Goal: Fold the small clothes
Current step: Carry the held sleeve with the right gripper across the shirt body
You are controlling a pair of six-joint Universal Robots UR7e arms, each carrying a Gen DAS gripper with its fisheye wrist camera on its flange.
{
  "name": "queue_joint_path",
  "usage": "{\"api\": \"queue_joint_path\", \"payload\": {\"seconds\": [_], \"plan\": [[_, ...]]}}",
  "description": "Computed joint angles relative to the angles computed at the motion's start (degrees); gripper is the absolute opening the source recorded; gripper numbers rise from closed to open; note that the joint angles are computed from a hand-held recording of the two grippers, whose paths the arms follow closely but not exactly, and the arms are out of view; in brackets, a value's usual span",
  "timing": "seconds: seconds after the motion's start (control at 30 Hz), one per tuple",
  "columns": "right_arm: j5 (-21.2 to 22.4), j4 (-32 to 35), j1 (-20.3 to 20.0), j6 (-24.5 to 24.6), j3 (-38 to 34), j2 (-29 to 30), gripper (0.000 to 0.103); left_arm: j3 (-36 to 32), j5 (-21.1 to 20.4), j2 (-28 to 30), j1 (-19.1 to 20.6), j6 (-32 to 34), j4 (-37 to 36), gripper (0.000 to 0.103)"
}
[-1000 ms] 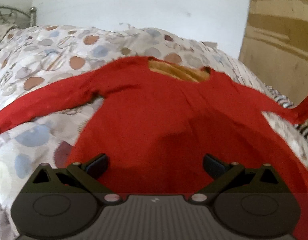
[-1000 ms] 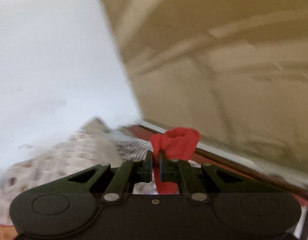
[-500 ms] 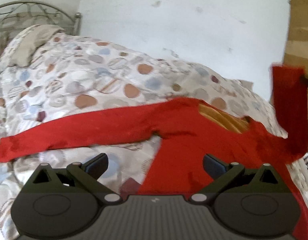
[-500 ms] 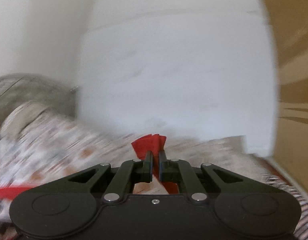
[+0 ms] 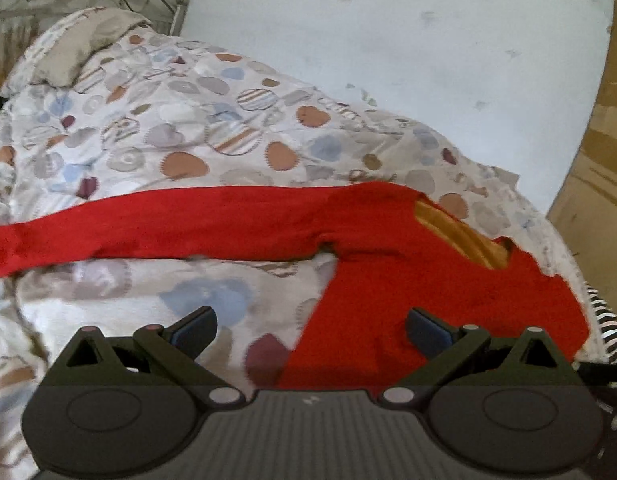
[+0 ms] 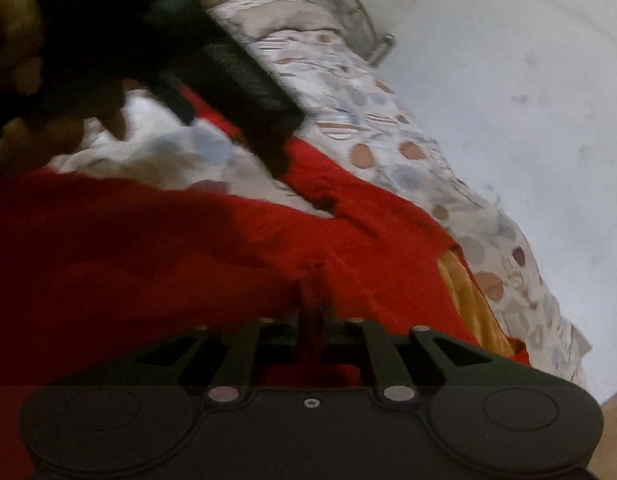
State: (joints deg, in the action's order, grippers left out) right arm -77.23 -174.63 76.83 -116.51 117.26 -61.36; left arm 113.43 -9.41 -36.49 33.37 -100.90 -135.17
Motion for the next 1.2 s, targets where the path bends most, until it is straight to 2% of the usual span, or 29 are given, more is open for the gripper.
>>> {"api": "queue_joint_path", "payload": {"seconds": [0.07, 0.13, 0.17, 0.23, 0.33, 0.43, 0.53, 0.57, 0.67, 0.73, 0.77, 0.8, 0.9, 1.07, 1.1, 1.13, 1.2], "plan": [[0.35, 0.32, -0.67, -1.2, 1.03, -1.27, 0.033, -0.25, 0.85, 1.98, 0.27, 7.73, -9.36, 0.103], [0.99, 0.96, -1.13, -0.54, 1.16, -2.58, 0.06, -1.51, 1.04, 4.02, 0.93, 15.0, -16.4, 0.103], [1.4, 1.33, -1.61, -0.01, 1.09, -3.41, 0.066, -2.38, 0.94, 5.42, 1.43, 20.16, -21.25, 0.103], [1.7, 0.87, -2.33, 2.18, 0.86, -4.48, 0.085, -4.67, -0.33, 7.99, 2.81, 29.74, -28.42, 0.103], [1.64, -2.04, -3.18, 7.01, -0.27, -5.06, 0.097, -7.75, -1.85, 11.25, 4.51, 38.1, -33.82, 0.103], [0.27, -5.62, -3.56, 14.51, -3.07, -4.08, 0.1, -9.59, -1.89, 14.1, 5.5, 39.4, -33.44, 0.103], [-0.34, -9.89, -4.17, 22.23, -7.04, -2.0, 0.101, -10.6, 0.46, 18.09, 5.45, 45.92, -41.97, 0.103], [-0.94, -12.28, -4.2, 24.25, -8.6, -0.63, 0.1, -10.85, 0.51, 19.06, 5.42, 48.64, -46.03, 0.103], [-3.69, -17.5, -4.1, 28.79, -14.84, 4.41, 0.083, -10.43, -0.89, 19.59, 5.63, 53.23, -53.71, 0.103], [-6.91, -19.6, -3.71, 30.62, -19.94, 8.46, 0.058, -10.37, -1.2, 20.1, 5.57, 55.31, -57.12, 0.103], [-8.63, -20.42, -3.44, 30.98, -22.29, 10.4, 0.051, -10.42, -1.23, 20.24, 5.66, 56.26, -58.29, 0.103], [-9.84, -20.48, -3.22, 30.39, -24.56, 12.1, 0.045, -10.47, -1.17, 20.45, 5.61, 56.74, -59.01, 0.103], [-9.17, -21.71, -3.4, 25.33, -28.27, 15.58, 0.045, -10.76, -1.16, 20.83, 5.75, 58.27, -60.83, 0.103], [-7.07, -22.98, -3.31, 13.34, -32.14, 19.6, 0.043, -10.99, -1.44, 21.45, 5.8, 60.69, -64.38, 0.103], [-6.65, -23.0, -3.38, 11.77, -32.6, 19.95, 0.022, -10.99, -1.48, 21.47, 5.81, 60.85, -64.61, 0.103], [-6.64, -23.11, -3.31, 11.1, -32.63, 20.02, 0.012, -11.01, -1.46, 21.48, 5.8, 60.83, -64.6, 0.103], [-6.36, -22.56, -3.26, 14.86, -31.96, 18.99, 0.011, -11.04, -1.4, 21.53, 5.8, 60.92, -64.66, 0.103]]}}
